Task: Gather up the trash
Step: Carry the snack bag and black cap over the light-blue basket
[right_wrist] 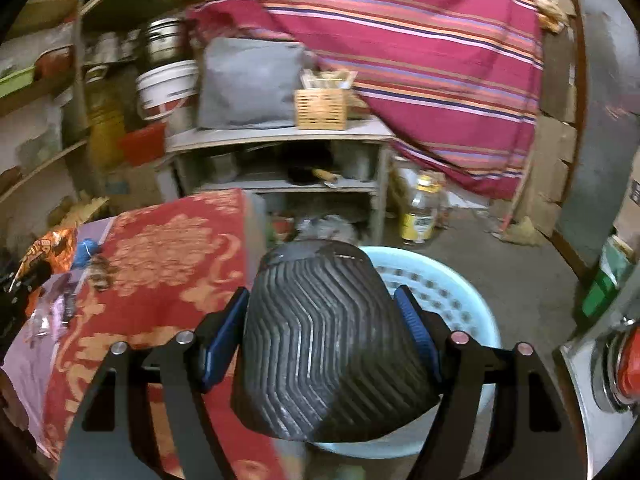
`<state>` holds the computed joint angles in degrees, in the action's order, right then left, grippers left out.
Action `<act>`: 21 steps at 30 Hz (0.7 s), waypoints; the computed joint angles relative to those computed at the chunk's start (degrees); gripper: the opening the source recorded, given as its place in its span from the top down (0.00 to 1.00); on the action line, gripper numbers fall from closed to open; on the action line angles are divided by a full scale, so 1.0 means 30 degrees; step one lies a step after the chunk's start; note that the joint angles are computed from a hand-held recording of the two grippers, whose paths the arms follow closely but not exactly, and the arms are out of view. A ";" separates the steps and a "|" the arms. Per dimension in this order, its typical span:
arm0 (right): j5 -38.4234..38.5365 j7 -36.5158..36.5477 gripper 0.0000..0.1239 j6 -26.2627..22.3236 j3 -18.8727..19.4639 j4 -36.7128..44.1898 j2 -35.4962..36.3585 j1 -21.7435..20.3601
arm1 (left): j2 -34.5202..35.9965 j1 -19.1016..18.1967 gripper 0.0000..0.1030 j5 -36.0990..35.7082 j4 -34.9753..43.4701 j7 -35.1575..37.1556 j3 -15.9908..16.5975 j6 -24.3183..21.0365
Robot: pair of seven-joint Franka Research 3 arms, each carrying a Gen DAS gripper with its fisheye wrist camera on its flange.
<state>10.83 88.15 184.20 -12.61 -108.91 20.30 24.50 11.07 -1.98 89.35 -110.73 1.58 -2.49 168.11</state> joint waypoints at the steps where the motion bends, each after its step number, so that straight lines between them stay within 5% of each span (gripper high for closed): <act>1: 0.0119 -0.0165 0.41 0.0007 0.0356 -0.0079 -0.0007 -0.0614 | 0.0388 -0.0127 0.97 -0.0392 0.0359 0.0536 -0.0170 0.0010; 8: 0.1543 -0.1273 0.41 -0.0163 0.3325 -0.0121 0.0164 -0.4715 | 0.2933 -0.1529 0.97 -0.3291 0.2778 0.3325 -0.0180 0.0782; 16: 0.1813 -0.1325 0.41 -0.0544 0.2354 0.0436 0.0962 -0.4597 | 0.5967 -0.2351 0.97 -0.8325 0.6071 0.8191 -0.0963 0.1941; 21: 0.2180 -0.1567 0.41 -0.0547 0.3103 0.0767 0.1240 -0.5588 | 0.7672 -0.2591 0.97 -1.1073 0.7873 1.1237 -0.1655 0.1823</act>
